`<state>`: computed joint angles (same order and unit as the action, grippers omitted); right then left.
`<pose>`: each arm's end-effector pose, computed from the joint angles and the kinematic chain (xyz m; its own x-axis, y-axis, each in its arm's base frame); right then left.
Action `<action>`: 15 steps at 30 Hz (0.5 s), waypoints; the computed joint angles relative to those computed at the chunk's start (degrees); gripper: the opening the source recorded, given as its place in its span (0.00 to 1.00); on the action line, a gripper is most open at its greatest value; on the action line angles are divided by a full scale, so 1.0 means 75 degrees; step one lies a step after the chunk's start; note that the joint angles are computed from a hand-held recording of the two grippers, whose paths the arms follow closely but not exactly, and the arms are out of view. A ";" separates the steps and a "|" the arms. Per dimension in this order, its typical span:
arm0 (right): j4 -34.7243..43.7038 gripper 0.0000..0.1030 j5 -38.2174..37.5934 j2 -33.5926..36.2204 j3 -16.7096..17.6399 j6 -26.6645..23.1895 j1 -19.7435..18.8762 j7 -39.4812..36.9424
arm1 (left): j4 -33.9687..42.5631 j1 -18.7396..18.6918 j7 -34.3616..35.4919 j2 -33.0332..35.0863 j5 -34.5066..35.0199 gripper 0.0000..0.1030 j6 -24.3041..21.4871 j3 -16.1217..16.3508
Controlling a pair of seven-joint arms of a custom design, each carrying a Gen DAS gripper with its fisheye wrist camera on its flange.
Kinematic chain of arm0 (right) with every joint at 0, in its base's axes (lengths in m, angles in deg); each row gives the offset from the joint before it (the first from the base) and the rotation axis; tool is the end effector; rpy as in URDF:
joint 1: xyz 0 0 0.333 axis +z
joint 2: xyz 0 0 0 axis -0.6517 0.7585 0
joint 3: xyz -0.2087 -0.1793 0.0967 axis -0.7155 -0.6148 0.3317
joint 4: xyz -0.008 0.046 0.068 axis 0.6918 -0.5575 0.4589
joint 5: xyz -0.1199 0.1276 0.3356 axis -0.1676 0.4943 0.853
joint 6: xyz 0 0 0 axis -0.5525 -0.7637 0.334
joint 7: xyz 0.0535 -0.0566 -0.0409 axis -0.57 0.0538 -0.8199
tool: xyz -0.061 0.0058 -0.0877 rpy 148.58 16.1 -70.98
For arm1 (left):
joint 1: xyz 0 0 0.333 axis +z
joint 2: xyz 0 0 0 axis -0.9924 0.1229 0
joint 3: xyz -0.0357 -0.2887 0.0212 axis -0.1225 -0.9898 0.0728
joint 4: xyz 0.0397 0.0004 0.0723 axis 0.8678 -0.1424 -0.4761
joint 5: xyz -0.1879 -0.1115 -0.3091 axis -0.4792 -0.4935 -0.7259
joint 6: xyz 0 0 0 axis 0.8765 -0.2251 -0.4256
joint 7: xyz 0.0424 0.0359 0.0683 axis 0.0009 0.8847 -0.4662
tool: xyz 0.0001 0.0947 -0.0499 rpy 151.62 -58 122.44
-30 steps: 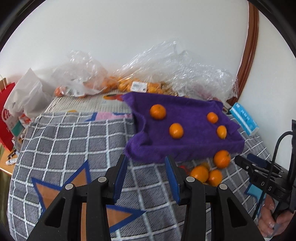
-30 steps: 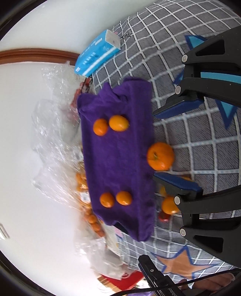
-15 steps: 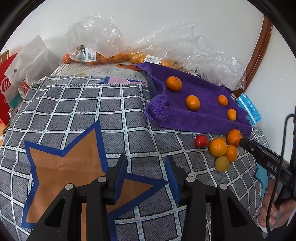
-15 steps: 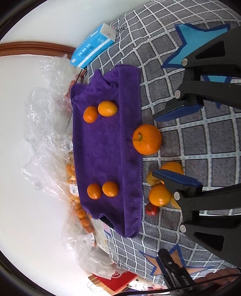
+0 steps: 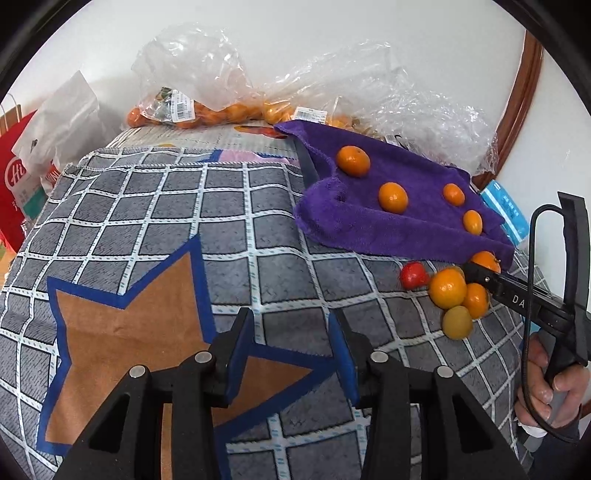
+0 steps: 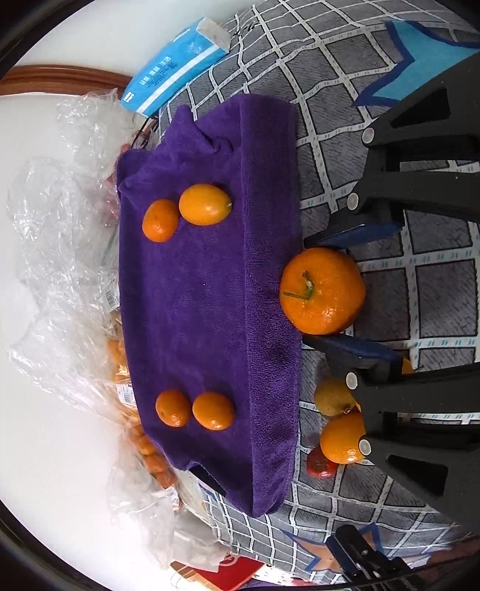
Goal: Organize fruits
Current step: 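Grasp a large stemmed orange with the right gripper while the left gripper approaches the fruits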
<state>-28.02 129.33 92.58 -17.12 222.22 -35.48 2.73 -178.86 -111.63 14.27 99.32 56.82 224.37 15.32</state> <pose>0.6119 0.1300 0.3169 0.5236 -0.8485 -0.0766 -0.6747 -0.3581 -0.6454 0.4351 -0.3847 0.3219 0.4665 -0.8565 0.2210 -0.6191 -0.4946 -0.6101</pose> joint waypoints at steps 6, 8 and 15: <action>-0.0323 0.42 0.1154 -0.0308 0.0305 0.0146 -0.0465 -0.1497 | 0.0574 0.0016 0.0049 0.0232 0.0671 0.35 0.0863 0.0090; -0.0340 0.42 0.1680 -0.0344 0.0314 0.0160 -0.0570 -0.2029 | 0.0995 -0.0044 0.0293 0.0487 0.0668 0.35 0.0775 0.0148; -0.0173 0.42 0.2470 -0.0383 -0.0202 -0.0804 -0.0596 -0.2546 | 0.2045 -0.0161 0.1374 0.1334 -0.0184 0.25 0.0729 0.0427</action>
<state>-29.32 147.85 89.70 -18.63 216.18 -39.94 -16.36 -163.52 -112.84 24.57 109.32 55.45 229.83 18.53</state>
